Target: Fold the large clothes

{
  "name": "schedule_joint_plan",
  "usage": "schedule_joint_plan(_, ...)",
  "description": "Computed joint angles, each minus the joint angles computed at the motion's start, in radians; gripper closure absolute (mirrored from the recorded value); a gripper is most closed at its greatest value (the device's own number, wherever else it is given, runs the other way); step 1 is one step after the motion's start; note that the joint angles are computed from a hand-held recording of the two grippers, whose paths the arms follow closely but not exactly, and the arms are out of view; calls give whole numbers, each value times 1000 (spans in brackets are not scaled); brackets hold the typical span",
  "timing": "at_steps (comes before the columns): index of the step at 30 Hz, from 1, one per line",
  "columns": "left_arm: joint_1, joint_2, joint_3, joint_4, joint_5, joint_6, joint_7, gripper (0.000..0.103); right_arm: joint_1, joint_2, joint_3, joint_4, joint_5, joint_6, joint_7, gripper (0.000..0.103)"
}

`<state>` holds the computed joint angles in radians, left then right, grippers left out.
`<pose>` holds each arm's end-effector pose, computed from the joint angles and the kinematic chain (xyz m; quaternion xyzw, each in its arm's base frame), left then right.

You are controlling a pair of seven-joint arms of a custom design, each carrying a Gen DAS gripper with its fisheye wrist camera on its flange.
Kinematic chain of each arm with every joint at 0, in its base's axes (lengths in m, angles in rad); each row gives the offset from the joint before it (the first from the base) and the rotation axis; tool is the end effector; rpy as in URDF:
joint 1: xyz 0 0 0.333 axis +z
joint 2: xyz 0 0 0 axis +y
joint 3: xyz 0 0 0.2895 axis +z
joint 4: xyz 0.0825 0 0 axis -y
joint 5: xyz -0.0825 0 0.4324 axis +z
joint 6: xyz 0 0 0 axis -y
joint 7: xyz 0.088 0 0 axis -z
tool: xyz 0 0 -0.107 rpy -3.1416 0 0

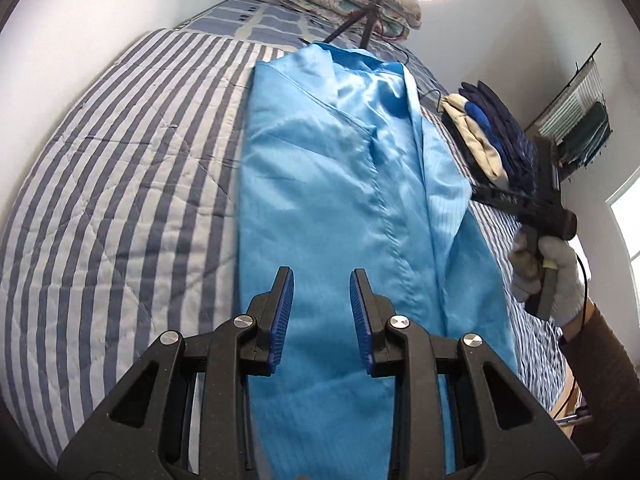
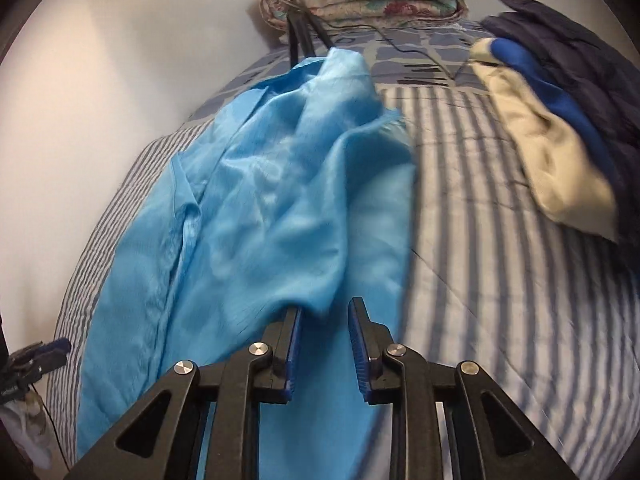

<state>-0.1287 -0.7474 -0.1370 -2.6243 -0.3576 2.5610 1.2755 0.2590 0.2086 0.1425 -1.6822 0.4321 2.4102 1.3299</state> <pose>0.4231 -0.1113 0.5192 -0.7445 0.5705 -0.3372 0.0810 0.6519 0.2720 0.4942 -0.7865 0.5306 -0.0153 0.3157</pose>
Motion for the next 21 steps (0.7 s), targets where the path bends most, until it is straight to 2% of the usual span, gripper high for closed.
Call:
schedule_joint_plan(3, 5, 33, 11, 5, -2, 24, 17, 75, -1, 95, 35, 125, 69, -58, -54, 80)
schedule_joint_plan(6, -3, 35, 34, -5, -33, 45, 27, 75, 15, 137, 41, 191, 27, -99, -63, 79)
schedule_joint_plan(10, 4, -11, 47, -38, -51, 41, 41, 75, -37, 73, 57, 124, 168, -99, -116, 78)
schedule_joint_plan(13, 8, -56, 50, -67, -57, 29, 46, 75, -35, 1, 41, 32, 212, -49, -142, 78)
schedule_joint_plan(18, 15, -120, 41, -113, -51, 17, 52, 75, -58, -76, 31, -67, 558, -39, -332, 77)
schedule_joint_plan(19, 16, -128, 39, -118, -48, 12, 51, 75, -56, -85, 31, -75, 578, -29, -341, 77)
schedule_joint_plan(20, 15, -137, 40, -123, -46, 3, 53, 75, -31, -80, 14, -66, 528, -18, -301, 75)
schedule_joint_plan(21, 15, -145, 43, -128, -43, -8, 57, 75, -12, -59, 3, -40, 429, -24, -231, 80)
